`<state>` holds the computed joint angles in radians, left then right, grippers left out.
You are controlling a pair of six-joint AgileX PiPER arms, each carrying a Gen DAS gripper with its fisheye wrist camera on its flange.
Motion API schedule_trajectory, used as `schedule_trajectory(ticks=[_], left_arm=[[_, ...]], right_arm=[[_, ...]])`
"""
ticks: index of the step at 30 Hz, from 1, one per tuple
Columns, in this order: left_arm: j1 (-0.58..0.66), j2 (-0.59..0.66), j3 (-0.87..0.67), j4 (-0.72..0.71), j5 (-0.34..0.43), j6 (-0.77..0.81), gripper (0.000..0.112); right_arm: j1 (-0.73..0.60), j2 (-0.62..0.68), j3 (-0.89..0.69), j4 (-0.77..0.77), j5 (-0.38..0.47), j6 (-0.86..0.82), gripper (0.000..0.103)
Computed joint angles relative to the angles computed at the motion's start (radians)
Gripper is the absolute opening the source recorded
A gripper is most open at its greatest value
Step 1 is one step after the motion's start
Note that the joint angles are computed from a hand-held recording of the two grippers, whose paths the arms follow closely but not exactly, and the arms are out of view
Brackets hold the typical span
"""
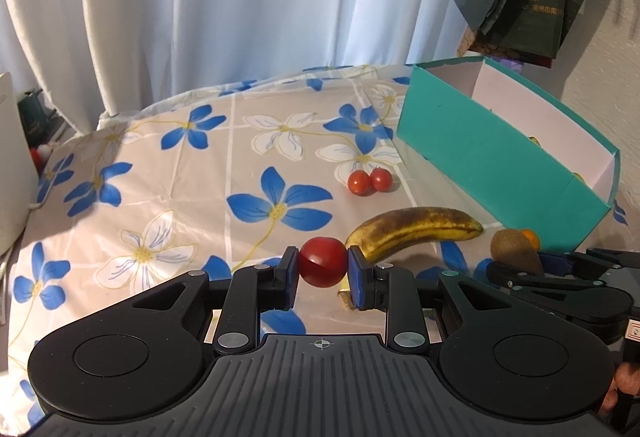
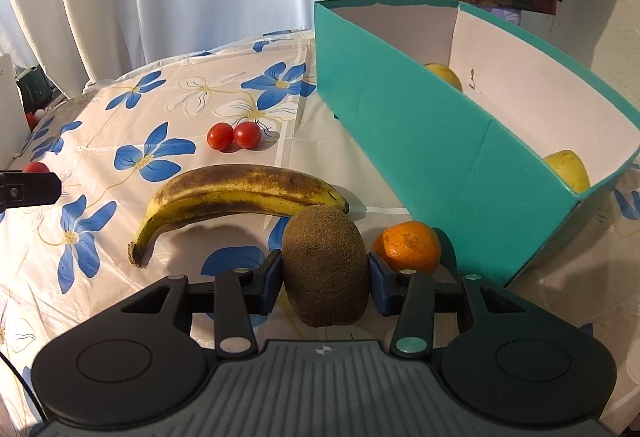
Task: Organize fruits
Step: 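Lift the tomato and carry it into the teal box with the left gripper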
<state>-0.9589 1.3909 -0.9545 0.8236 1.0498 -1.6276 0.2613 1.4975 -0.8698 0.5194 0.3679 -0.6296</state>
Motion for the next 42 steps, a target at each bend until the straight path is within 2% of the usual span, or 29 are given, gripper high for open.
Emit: schedule_trajectory(ticks=[7, 13, 15, 23, 32, 42], left_arm=[[-0.021, 0.026, -0.071, 0.017, -0.006, 0.056, 0.029], [0.008, 0.095, -0.210, 0.011, -0.042, 0.189, 0.029], [0.014, 0.142, -0.292, 0.010, -0.024, 0.249, 0.029], [0.083, 0.323, -0.574, -0.027, -0.049, 0.428, 0.029], [0.161, 0.586, -0.912, -0.120, -0.054, 0.609, 0.029], [0.173, 0.856, -1.221, -0.175, -0.037, 0.704, 0.029]], right_arm=[[-0.099, -0.187, 0.071, 0.074, 0.076, -0.074, 0.044], [-0.195, -0.298, 0.106, 0.089, 0.114, -0.089, 0.044], [-0.223, -0.324, 0.116, 0.086, 0.120, -0.085, 0.044], [-0.326, -0.385, 0.148, 0.104, 0.144, -0.097, 0.044], [-0.373, -0.416, 0.154, 0.070, 0.140, -0.065, 0.044], [-0.418, -0.436, 0.149, -0.023, 0.146, 0.013, 0.044]])
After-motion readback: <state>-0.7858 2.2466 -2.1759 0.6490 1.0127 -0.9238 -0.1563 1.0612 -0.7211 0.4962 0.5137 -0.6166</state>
